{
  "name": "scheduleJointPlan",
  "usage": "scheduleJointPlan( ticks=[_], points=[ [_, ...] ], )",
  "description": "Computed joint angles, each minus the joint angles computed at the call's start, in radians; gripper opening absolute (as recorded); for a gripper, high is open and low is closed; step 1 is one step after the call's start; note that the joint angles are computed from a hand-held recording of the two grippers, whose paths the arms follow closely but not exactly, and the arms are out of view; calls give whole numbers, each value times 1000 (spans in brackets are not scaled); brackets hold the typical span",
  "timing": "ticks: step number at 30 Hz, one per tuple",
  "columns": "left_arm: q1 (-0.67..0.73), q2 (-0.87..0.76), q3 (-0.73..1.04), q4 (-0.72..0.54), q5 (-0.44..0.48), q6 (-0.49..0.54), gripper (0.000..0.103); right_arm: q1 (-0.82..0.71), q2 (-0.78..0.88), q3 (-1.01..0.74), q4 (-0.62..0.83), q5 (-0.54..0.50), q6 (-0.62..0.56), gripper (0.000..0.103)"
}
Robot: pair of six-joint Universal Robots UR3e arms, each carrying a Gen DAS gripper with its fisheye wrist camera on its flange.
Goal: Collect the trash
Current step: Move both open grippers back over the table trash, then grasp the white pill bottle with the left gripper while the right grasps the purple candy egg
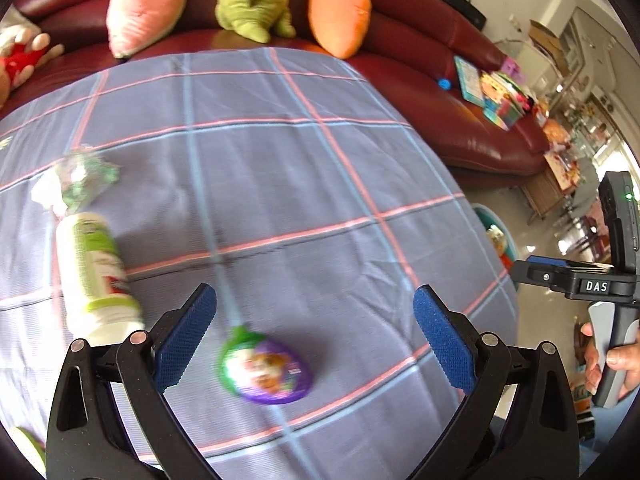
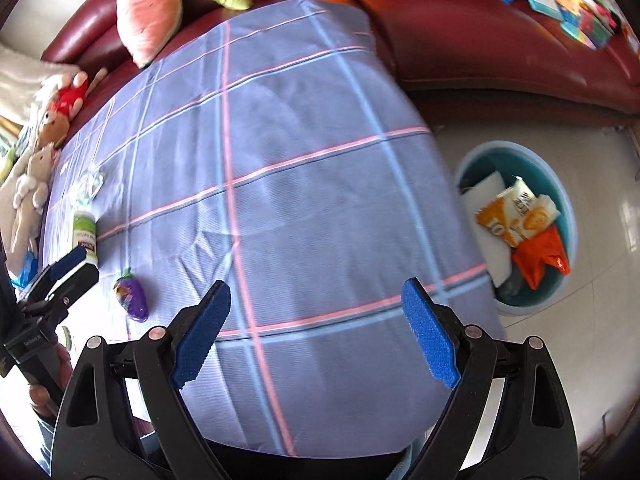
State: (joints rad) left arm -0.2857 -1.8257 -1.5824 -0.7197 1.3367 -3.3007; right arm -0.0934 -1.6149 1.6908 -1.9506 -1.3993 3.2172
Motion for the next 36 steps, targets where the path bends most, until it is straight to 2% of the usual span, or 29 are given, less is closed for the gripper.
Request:
scheduleJointPlan(
  ticks=[10, 16, 21, 29, 30, 33, 36],
  points=[
    [255, 210, -225, -15, -25, 75, 99, 197, 197, -181, 2, -25, 64, 83],
    [371, 229, -270, -40, -25, 76, 99, 275, 307, -289, 22, -25, 66, 83],
    [379, 170, -230, -73, -15, 50, 99, 319, 387, -356, 22, -6, 60, 83],
    [288, 23, -94, -110, 48, 57, 98, 379, 494, -414, 7, 10, 18, 83],
    [275, 1, -78, -108, 61, 54, 94, 386, 503, -421, 10, 10, 11, 83],
    [253, -37, -54, -108, 70, 52, 61, 397, 514, -430, 15, 12, 2, 83],
    [241, -24, -93, -46, 84, 63, 59, 413, 519, -437, 9, 3, -1, 83]
  ],
)
